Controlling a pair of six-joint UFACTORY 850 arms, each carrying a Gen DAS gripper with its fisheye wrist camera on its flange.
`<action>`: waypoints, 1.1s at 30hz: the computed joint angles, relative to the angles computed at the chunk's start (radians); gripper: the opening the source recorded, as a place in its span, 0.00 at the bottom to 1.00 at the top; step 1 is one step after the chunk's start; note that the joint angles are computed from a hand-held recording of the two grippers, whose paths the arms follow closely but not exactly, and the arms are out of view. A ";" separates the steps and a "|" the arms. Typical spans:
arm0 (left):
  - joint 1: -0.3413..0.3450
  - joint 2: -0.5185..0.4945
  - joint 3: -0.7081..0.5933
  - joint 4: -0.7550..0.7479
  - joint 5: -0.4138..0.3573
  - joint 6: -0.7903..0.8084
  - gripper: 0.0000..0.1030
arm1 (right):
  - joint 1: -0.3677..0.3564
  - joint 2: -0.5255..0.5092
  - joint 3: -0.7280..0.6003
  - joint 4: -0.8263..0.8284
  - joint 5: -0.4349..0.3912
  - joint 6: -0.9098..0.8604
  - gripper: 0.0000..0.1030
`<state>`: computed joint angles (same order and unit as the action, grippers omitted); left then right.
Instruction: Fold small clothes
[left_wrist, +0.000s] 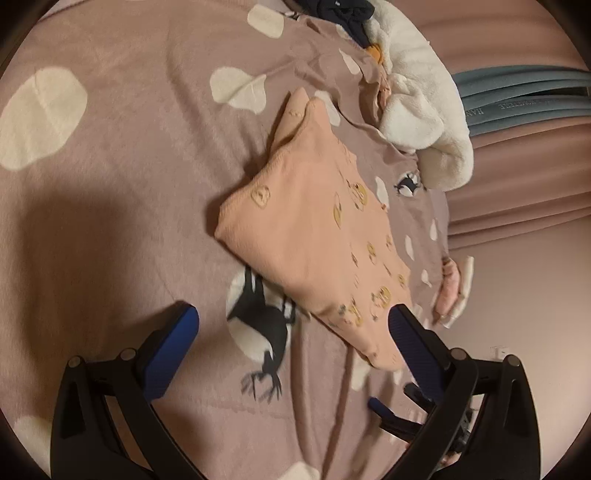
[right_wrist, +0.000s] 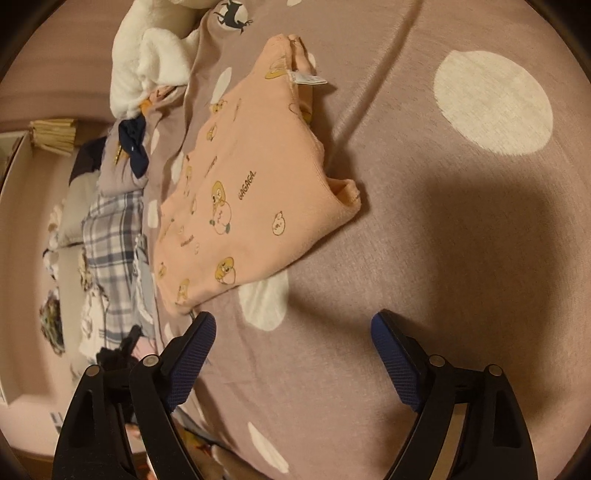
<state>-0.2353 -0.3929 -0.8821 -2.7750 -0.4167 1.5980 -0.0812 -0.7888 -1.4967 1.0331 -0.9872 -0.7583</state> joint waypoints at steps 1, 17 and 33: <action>-0.001 -0.007 -0.009 -0.016 0.011 0.015 1.00 | 0.000 -0.004 -0.004 0.000 -0.004 -0.005 0.84; 0.019 -0.094 -0.082 0.116 -0.102 -0.094 1.00 | 0.000 -0.095 -0.078 0.169 -0.097 -0.069 1.00; 0.091 -0.187 -0.148 0.215 -0.334 -0.284 1.00 | 0.018 -0.150 -0.167 0.192 -0.102 -0.063 1.00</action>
